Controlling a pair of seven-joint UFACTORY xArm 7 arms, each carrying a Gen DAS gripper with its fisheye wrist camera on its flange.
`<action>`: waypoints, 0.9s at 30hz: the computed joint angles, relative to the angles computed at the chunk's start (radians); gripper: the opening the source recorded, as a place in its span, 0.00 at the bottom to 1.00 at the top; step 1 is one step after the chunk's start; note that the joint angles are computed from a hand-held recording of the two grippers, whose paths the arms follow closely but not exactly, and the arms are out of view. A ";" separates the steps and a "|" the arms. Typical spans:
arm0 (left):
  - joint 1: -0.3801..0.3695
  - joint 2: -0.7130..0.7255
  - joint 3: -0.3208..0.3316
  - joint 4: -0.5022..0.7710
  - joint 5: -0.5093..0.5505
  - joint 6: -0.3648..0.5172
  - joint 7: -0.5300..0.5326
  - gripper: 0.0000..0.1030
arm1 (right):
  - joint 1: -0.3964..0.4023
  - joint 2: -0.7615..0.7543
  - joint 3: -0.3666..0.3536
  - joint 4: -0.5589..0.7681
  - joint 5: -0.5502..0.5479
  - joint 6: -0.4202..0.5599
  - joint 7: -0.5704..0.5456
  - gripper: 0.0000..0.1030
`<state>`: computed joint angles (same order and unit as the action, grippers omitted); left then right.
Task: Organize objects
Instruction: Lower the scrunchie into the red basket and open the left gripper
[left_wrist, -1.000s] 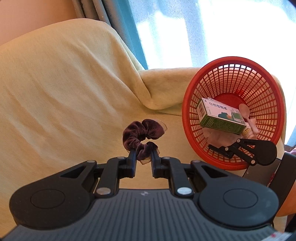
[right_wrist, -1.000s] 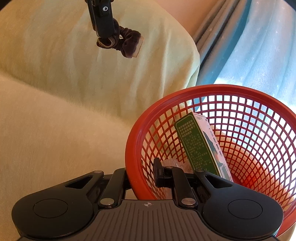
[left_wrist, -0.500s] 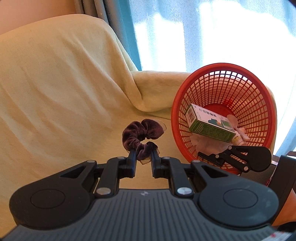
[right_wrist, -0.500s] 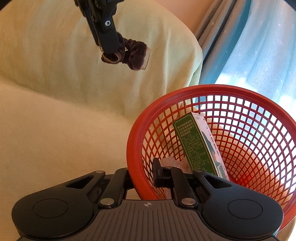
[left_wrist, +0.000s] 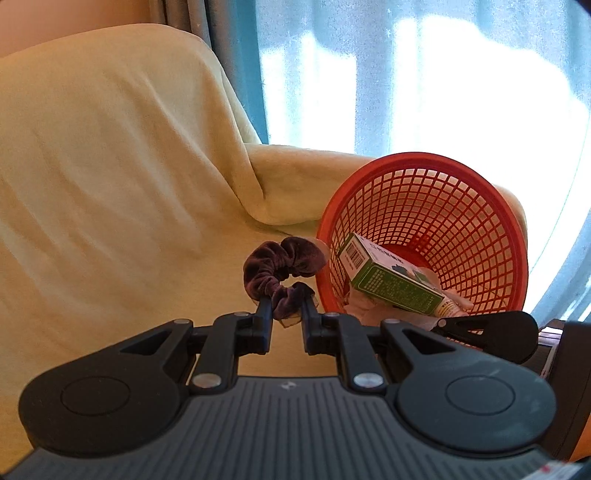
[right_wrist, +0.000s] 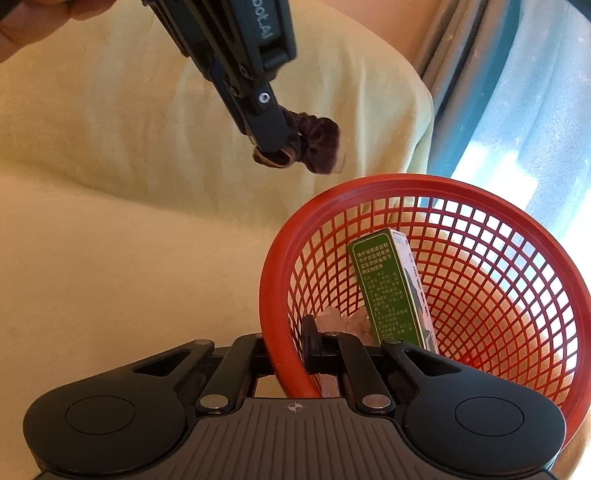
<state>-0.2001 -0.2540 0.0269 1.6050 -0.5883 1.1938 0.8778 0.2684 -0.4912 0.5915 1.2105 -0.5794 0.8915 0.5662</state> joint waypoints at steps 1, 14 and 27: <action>-0.002 0.005 -0.004 0.012 0.003 0.006 -0.004 0.12 | 0.008 -0.002 -0.008 0.004 0.011 0.006 -0.013 0.02; -0.002 0.128 -0.041 0.196 0.042 0.098 -0.032 0.12 | 0.107 -0.064 -0.140 -0.051 0.178 -0.059 -0.298 0.01; 0.052 0.404 -0.125 0.639 0.099 0.424 -0.287 0.12 | 0.159 0.079 -0.208 0.252 0.391 0.279 -0.696 0.00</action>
<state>-0.1482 0.1501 -0.0979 2.2443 -0.4894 1.6175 0.5909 0.4270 -0.4123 0.3831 1.4630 -0.1882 1.1709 -0.1301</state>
